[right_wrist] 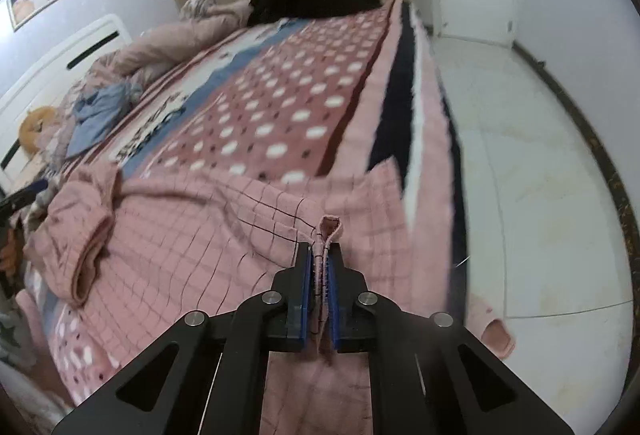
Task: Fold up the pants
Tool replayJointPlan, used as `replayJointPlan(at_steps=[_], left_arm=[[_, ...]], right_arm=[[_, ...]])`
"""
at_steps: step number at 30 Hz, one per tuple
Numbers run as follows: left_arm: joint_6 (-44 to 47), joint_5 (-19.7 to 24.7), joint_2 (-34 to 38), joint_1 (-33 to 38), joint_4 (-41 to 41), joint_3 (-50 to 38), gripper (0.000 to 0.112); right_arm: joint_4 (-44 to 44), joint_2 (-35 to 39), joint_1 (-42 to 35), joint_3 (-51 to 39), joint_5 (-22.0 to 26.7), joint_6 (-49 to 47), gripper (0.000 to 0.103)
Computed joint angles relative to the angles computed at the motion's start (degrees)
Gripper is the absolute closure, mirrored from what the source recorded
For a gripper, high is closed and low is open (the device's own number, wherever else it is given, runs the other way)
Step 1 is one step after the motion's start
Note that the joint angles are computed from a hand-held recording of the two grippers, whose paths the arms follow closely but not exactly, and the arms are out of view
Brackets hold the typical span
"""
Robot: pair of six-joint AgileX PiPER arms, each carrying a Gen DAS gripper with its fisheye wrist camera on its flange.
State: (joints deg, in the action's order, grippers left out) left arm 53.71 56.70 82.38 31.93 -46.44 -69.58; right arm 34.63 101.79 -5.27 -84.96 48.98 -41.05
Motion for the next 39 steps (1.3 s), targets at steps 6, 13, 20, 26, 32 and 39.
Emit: replayJointPlan(at_steps=[6, 13, 20, 26, 32, 39], left_arm=[[-1.19, -1.21, 0.37, -1.52, 0.45, -0.02, 0.028], [-1.5, -1.8, 0.07, -2.04, 1.7, 0.14, 0.028], [1.04, 0.22, 0.04, 2.42, -0.42, -0.11, 0.028], [3.37, 2.86, -0.45, 4.95, -2.78, 0.46, 0.028], [5.52, 5.7, -1.07, 8.02, -4.29, 0.93, 0.028], [6.9, 7.09, -0.8, 12.33, -5.85, 0.93, 0.028]], right_arm=[[-2.08, 4.82, -0.42, -8.98, 0.89, 5.12, 0.101], [-12.45, 18.74, 3.28, -27.31, 7.4, 17.62, 0.095], [-10.23, 9.45, -0.93, -17.07, 5.59, 21.38, 0.058], [5.37, -7.88, -8.48, 5.02, 8.57, 14.26, 0.05], [20.55, -18.37, -14.42, 25.09, 12.48, 8.73, 0.05], [21.66, -16.97, -4.1, 29.19, -7.62, 10.77, 0.053]])
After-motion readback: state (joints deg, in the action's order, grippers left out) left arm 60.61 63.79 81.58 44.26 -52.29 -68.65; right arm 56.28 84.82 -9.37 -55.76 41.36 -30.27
